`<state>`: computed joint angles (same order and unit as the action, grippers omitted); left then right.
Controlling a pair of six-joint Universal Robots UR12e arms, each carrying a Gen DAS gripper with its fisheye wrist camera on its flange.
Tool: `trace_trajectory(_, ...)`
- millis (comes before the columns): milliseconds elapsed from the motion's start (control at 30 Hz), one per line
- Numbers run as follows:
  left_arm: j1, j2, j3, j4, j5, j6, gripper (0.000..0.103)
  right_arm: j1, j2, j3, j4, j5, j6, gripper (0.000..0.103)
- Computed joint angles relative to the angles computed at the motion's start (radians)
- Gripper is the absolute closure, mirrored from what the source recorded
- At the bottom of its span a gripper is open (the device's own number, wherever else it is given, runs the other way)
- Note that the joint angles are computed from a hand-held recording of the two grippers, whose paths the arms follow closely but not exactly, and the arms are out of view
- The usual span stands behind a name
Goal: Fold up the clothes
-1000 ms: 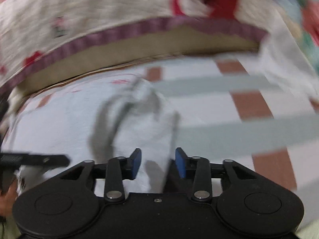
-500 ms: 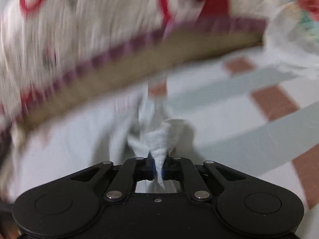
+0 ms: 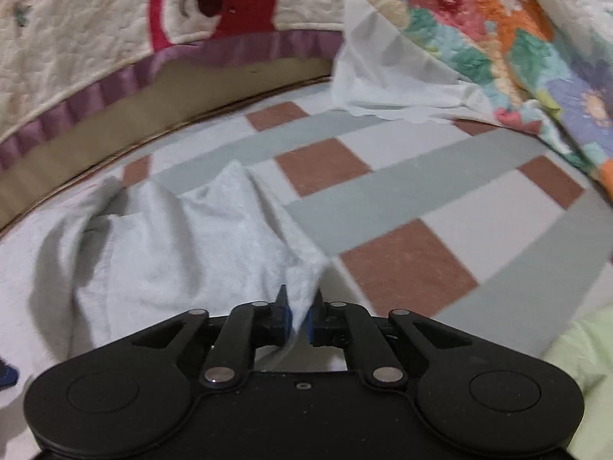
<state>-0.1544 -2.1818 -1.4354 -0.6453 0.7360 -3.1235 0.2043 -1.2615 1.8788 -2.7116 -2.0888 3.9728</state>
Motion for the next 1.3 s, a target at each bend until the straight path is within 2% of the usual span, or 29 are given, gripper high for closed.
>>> trace_trajectory(67, -0.001, 0.001, 0.001, -0.002, 0.002, 0.006, 0.066, 0.014, 0.001, -0.050, 0.177, -0.085, 0.075, 0.085)
trace_trajectory(100, -0.002, 0.001, 0.001, -0.003, 0.003, 0.008, 0.066, 0.022, 0.001, -0.056, 0.208, -0.141, 0.083, 0.084)
trace_trajectory(133, -0.003, 0.001, 0.002, -0.003, 0.003, 0.009, 0.066, 0.028, -0.001, -0.056, 0.197, -0.175, 0.067, 0.082)
trace_trajectory(167, -0.003, 0.001, 0.002, -0.004, 0.003, 0.010, 0.065, 0.029, -0.005, -0.050, 0.145, -0.169, 0.027, 0.079)
trace_trajectory(200, -0.003, 0.001, 0.002, -0.004, 0.002, 0.011, 0.065, 0.027, -0.008, -0.034, 0.050, -0.152, -0.034, 0.077)
trace_trajectory(300, -0.004, 0.000, 0.002, -0.002, -0.001, 0.009, 0.065, -0.002, 0.003, -0.032, -0.132, 0.035, -0.200, 0.065)
trace_trajectory(333, -0.004, -0.001, 0.002, -0.001, -0.002, 0.009, 0.065, -0.015, 0.008, -0.032, -0.187, 0.125, -0.228, 0.063)
trace_trajectory(400, -0.004, -0.002, 0.001, 0.001, -0.005, 0.007, 0.065, -0.041, 0.029, -0.044, -0.239, 0.301, -0.232, 0.052)
trace_trajectory(500, -0.004, -0.002, 0.002, 0.001, -0.007, 0.011, 0.065, -0.085, 0.070, -0.072, -0.278, 0.567, -0.230, 0.049)
trace_trajectory(533, -0.004, -0.002, 0.001, 0.002, -0.008, 0.011, 0.065, -0.091, 0.090, -0.088, -0.268, 0.616, -0.228, 0.048)
trace_trajectory(567, -0.005, -0.002, 0.000, 0.004, -0.007, 0.010, 0.065, -0.092, 0.102, -0.104, -0.235, 0.622, -0.238, 0.049)
trace_trajectory(600, -0.005, -0.001, -0.001, 0.005, -0.006, 0.010, 0.065, -0.089, 0.108, -0.111, -0.230, 0.587, -0.258, 0.053)
trace_trajectory(667, -0.006, 0.001, -0.002, 0.003, -0.002, 0.020, 0.065, -0.074, 0.108, -0.123, -0.190, 0.431, -0.262, 0.052)
trace_trajectory(700, -0.006, 0.002, -0.003, 0.000, -0.001, 0.024, 0.065, -0.070, 0.106, -0.126, -0.169, 0.363, -0.255, 0.056)
trace_trajectory(733, -0.005, 0.004, -0.003, -0.002, 0.000, 0.027, 0.065, -0.070, 0.101, -0.124, -0.154, 0.329, -0.263, 0.056)
trace_trajectory(767, -0.005, 0.004, -0.004, -0.003, 0.000, 0.027, 0.064, -0.064, 0.097, -0.128, -0.127, 0.280, -0.267, 0.053)
trace_trajectory(833, -0.006, 0.005, -0.005, -0.002, 0.002, 0.032, 0.064, -0.036, 0.092, -0.153, -0.001, 0.126, -0.296, 0.047)
trace_trajectory(867, -0.006, 0.006, -0.005, -0.002, 0.002, 0.034, 0.064, -0.030, 0.084, -0.152, 0.013, 0.105, -0.300, 0.046)
trace_trajectory(900, -0.006, 0.005, -0.005, -0.002, 0.002, 0.033, 0.064, -0.028, 0.072, -0.140, -0.015, 0.126, -0.287, 0.046)
trace_trajectory(933, -0.006, 0.005, -0.005, -0.002, 0.001, 0.033, 0.064, -0.028, 0.055, -0.113, -0.084, 0.189, -0.263, 0.046)
trace_trajectory(1000, -0.006, 0.005, -0.005, -0.002, 0.000, 0.032, 0.064, -0.042, 0.025, -0.045, -0.261, 0.380, -0.239, 0.046)
trace_trajectory(1100, -0.006, 0.003, -0.003, -0.001, -0.002, 0.028, 0.064, -0.049, 0.000, 0.011, -0.349, 0.602, -0.290, 0.042)
trace_trajectory(1167, -0.006, 0.003, -0.004, 0.003, -0.004, 0.025, 0.064, -0.041, -0.007, 0.008, -0.264, 0.659, -0.389, 0.042)
trace_trajectory(1233, -0.006, 0.003, -0.006, 0.007, -0.006, 0.022, 0.063, -0.029, -0.004, -0.007, -0.172, 0.638, -0.445, 0.042)
trace_trajectory(1300, -0.007, 0.002, -0.006, 0.008, -0.006, 0.025, 0.063, -0.029, 0.002, -0.006, -0.162, 0.628, -0.441, 0.043)
